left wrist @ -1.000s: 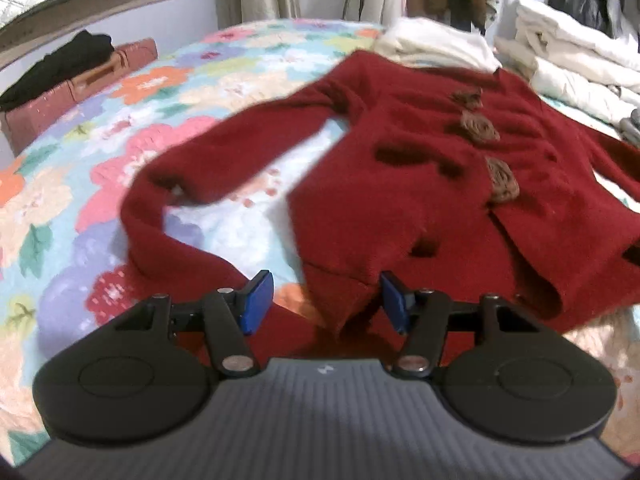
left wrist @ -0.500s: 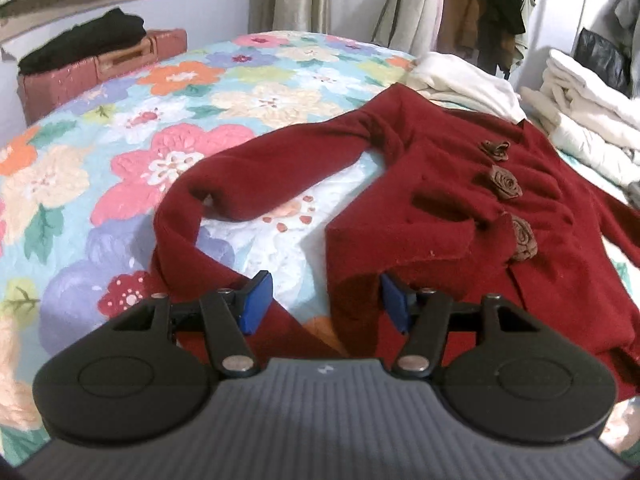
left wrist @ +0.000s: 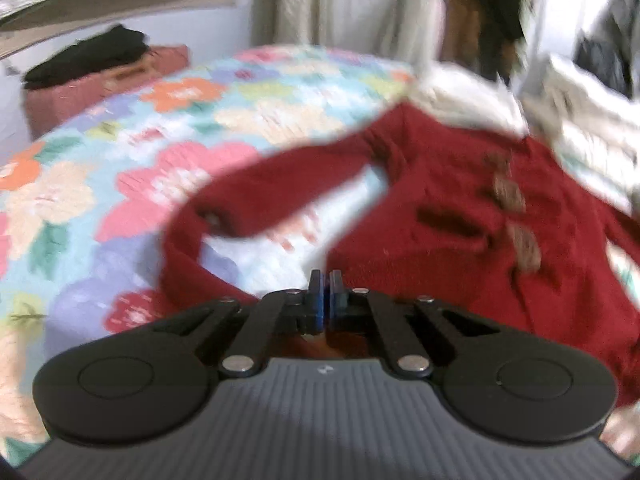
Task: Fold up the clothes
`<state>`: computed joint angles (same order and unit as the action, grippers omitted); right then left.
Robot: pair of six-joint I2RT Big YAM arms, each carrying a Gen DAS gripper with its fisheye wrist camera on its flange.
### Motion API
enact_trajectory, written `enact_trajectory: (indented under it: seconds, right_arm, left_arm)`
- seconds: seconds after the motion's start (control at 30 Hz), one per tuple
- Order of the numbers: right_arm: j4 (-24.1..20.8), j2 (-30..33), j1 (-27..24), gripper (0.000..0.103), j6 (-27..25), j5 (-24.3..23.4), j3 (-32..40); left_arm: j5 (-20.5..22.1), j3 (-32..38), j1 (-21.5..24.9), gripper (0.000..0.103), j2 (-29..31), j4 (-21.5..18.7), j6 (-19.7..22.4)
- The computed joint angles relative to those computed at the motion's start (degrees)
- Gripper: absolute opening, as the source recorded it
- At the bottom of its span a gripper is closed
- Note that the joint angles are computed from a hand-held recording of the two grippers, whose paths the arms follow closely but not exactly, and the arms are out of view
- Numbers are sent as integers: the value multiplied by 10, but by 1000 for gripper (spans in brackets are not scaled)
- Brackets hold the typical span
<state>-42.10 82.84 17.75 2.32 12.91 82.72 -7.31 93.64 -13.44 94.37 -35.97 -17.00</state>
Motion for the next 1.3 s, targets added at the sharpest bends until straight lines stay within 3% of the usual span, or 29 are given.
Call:
enact_trajectory:
  seconds: [0.07, 0.13, 0.23, 0.33, 0.37, 0.4, 0.43, 0.5, 0.57, 0.63, 0.77, 0.87, 0.93, 1.0, 1.03, 1.1, 1.13, 1.23, 1.3]
  right_arm:
    - [1, 20, 6, 47, -39, -12, 14]
    - [-10, 42, 11, 47, -63, 0, 29]
    - [-21, 63, 3, 47, -56, 12, 44]
    - [-62, 91, -15, 46, -24, -24, 76]
    - [-69, 98, -22, 42, -24, -38, 83]
    - [-67, 98, -22, 10, -37, -31, 84]
    - [-69, 97, -19, 3, -46, -14, 87]
    - [-57, 81, -13, 2, -54, 17, 79]
    - [-38, 44, -7, 2, -44, 41, 56]
    - [-23, 10, -6, 2, -31, 61, 33]
    - [-49, 1, -26, 2, -16, 67, 21]
    - [-67, 1, -47, 2, 58, 46, 10]
    - [-73, 4, -60, 2, 117, 32, 9]
    - [-62, 6, -72, 2, 175, 15, 16]
    - [-42, 8, -68, 2, 158, 27, 24]
    - [33, 5, -47, 2, 19, 61, 37]
    - [51, 7, -41, 2, -19, 59, 54]
    - [43, 4, -46, 2, 1, 31, 89]
    - [19, -17, -57, 2, 35, 32, 69]
  left_arm:
    - [2, -9, 13, 0, -21, -13, -37]
    - [-1, -5, 22, 0, -28, -57, -48]
    - [2, 2, 31, 0, -27, -112, -54]
    - [19, 19, 33, 0, -13, -148, -53]
    - [6, 20, 27, 1, -13, -145, -39]
    - [-6, 21, 21, 3, -12, -142, -25]
    - [-18, 23, 15, 3, -12, -139, -11]
    - [-41, 18, 4, 4, -17, -130, 18]
    - [-34, 20, 2, 5, -21, -135, 23]
    - [4, 22, 11, 9, -22, -135, 4]
    - [75, 25, 27, 13, -14, -141, -34]
    - [84, 28, 31, 13, -9, -150, -40]
    - [81, 21, 32, 14, -14, -131, -37]
    - [79, 13, 34, 26, -20, -107, -34]
    - [80, 11, 35, 31, -23, -92, -30]
    - [87, 13, 39, 46, -23, -64, -18]
    - [89, 17, 40, 47, -21, -56, -13]
    - [113, 31, 46, 47, -12, -64, -7]
    - [129, 31, 47, 47, -11, -70, -3]
